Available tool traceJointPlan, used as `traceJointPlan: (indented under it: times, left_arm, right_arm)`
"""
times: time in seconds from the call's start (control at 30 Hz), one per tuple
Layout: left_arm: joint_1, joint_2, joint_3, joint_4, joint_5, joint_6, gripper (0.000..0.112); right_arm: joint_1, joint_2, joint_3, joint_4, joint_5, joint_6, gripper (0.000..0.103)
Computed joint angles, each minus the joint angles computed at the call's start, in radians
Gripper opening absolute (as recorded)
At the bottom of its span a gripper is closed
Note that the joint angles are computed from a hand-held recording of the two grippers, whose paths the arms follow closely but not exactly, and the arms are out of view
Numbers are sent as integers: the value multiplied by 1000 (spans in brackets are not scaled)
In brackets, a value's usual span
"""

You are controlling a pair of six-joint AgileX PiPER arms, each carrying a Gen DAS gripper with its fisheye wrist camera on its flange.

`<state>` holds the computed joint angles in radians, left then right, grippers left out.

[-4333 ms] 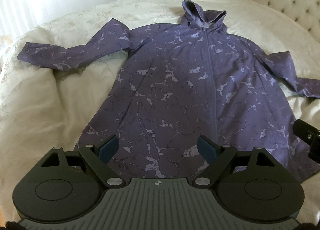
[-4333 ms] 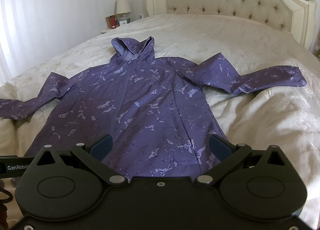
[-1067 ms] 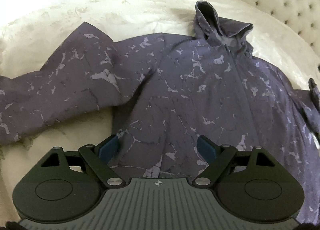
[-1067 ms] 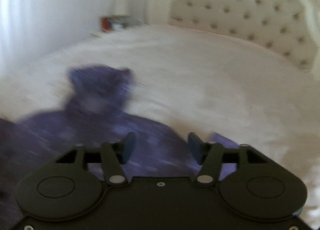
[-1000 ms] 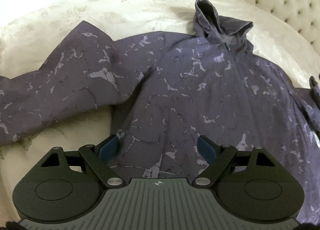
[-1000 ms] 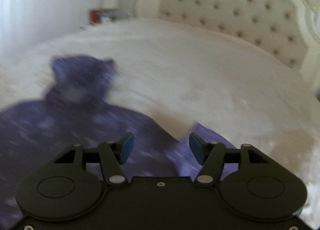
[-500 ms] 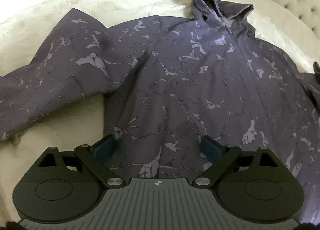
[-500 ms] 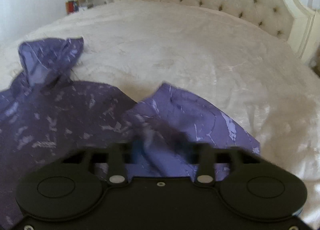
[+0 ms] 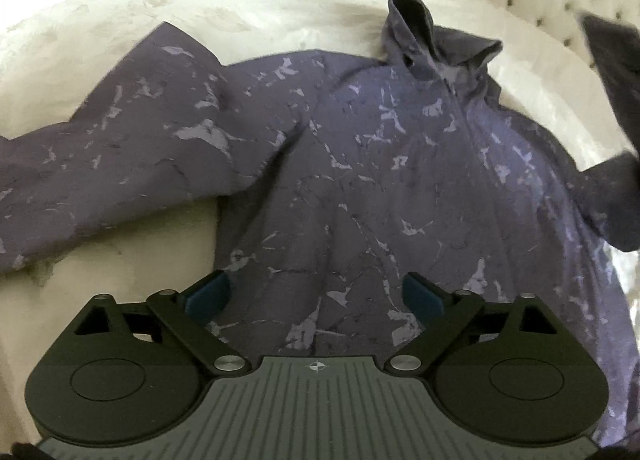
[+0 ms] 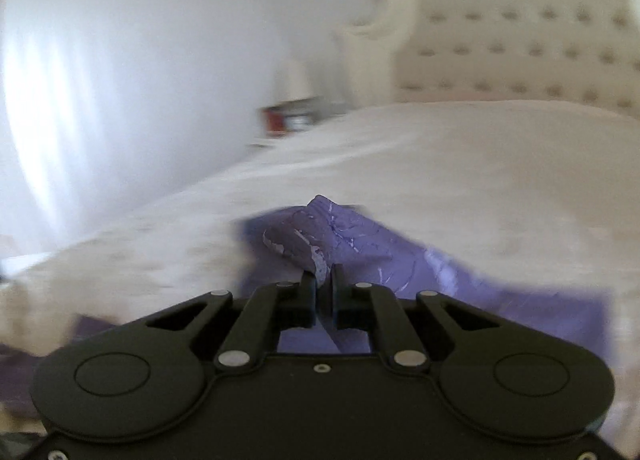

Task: Fold large clothes

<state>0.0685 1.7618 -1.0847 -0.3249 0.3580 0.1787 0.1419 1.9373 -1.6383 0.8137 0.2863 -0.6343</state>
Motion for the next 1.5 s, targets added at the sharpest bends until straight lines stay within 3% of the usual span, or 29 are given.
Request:
traceJointPlan:
  times: [0.1, 0.33, 0.47, 0.5, 0.57, 0.6, 0.87, 0.97, 1.2, 1.37, 1.5]
  left_arm:
    - [12, -39, 29, -6, -5, 20, 94]
    - [44, -114, 91, 30, -28, 24, 94]
    - [55, -139, 111, 60, -36, 11, 94]
    - [55, -145, 114, 64, -37, 12, 94]
    - [51, -164, 120, 66, -42, 17, 94]
    - [51, -178, 125, 59, -47, 28, 94]
    - [-48, -170, 44, 141, -77, -66, 94]
    - [-97, -110, -13, 248, -102, -182, 94]
    - [-170, 82, -150, 492, -128, -434, 94]
    - [-176, 213, -255, 604, -67, -527, 94]
    - [-175, 285, -318, 704, -16, -602, 95]
  right_arm:
    - [93, 55, -53, 83, 26, -81, 13]
    - [257, 249, -220, -67, 125, 95, 14]
    - [282, 293, -223, -66, 192, 76, 31]
    - [279, 292, -212, -47, 203, 57, 46]
    - [251, 258, -157, 50, 227, -34, 64]
    - [234, 230, -120, 96, 231, -77, 66]
    - [55, 81, -3, 105, 266, -64, 68]
    - [-18, 46, 20, 51, 272, -29, 72]
    - [-185, -27, 88, -149, 307, 186, 73]
    - [-277, -67, 151, -144, 392, 201, 76]
    - [-280, -69, 198, -117, 334, 119, 80]
